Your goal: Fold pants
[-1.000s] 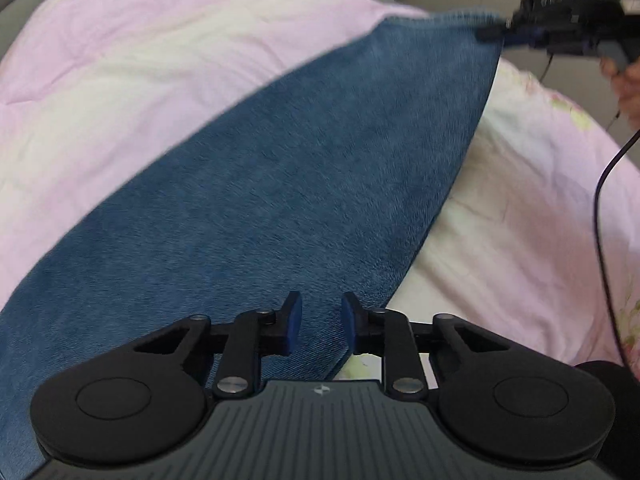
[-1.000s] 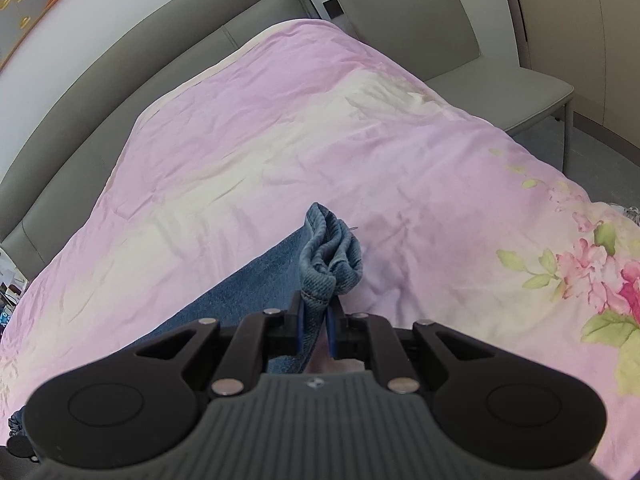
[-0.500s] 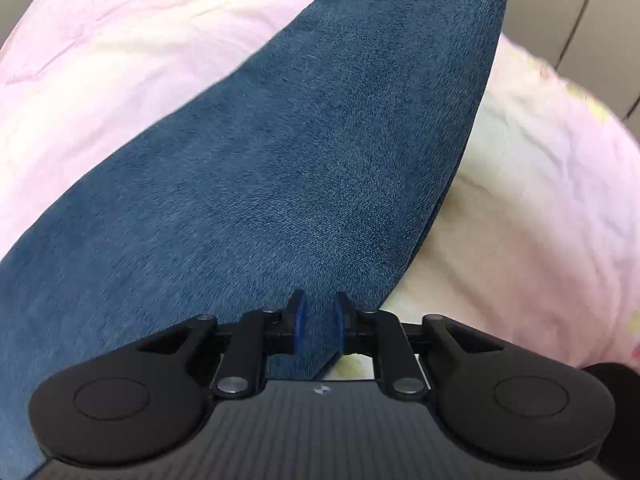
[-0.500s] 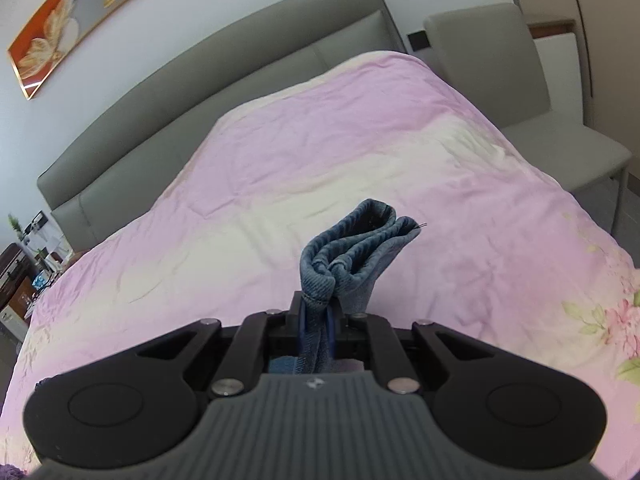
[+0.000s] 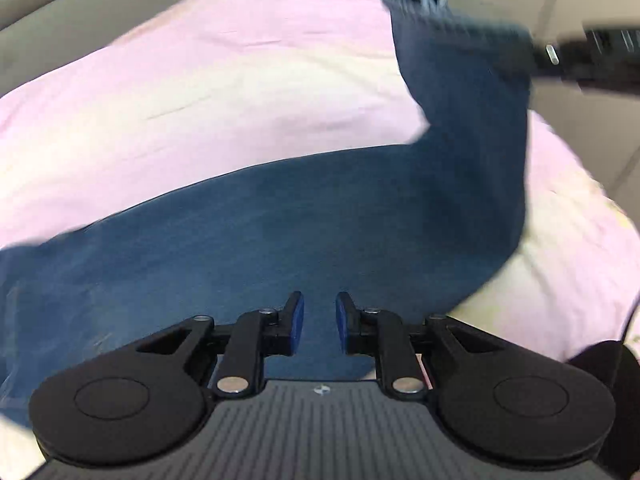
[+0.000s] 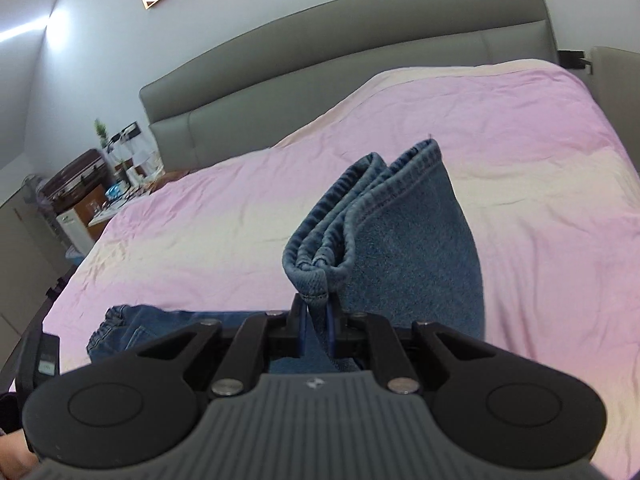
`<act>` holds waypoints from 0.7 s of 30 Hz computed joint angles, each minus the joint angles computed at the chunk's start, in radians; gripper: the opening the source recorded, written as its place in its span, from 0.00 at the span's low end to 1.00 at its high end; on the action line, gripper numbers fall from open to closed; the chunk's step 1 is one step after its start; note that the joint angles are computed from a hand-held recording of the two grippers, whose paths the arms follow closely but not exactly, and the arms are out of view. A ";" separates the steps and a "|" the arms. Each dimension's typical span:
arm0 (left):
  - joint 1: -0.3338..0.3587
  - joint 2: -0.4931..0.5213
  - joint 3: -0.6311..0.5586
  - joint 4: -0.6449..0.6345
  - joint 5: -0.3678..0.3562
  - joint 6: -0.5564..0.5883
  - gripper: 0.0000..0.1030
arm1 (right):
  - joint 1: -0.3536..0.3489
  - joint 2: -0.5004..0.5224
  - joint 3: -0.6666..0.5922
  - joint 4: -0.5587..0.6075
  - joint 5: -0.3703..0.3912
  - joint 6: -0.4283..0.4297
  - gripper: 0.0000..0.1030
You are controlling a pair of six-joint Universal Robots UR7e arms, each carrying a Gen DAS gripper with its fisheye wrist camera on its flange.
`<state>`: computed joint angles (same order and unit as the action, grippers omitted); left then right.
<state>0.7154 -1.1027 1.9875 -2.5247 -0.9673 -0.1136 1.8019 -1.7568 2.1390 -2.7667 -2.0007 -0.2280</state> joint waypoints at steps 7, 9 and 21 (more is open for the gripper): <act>0.081 -0.103 0.120 -0.130 -0.029 -0.105 0.20 | 0.016 0.156 0.078 -0.011 -0.027 0.068 0.04; 0.115 -0.113 0.143 -0.188 -0.059 -0.118 0.20 | -0.002 0.195 0.095 -0.014 -0.040 0.076 0.04; 0.177 -0.073 0.120 -0.241 -0.106 -0.104 0.20 | 0.029 0.260 0.067 0.150 -0.102 0.025 0.46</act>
<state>0.8923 -1.1758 2.1076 -2.7662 -1.0734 -0.2171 1.8309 -1.4968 2.2061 -2.6170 -2.1029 -0.2029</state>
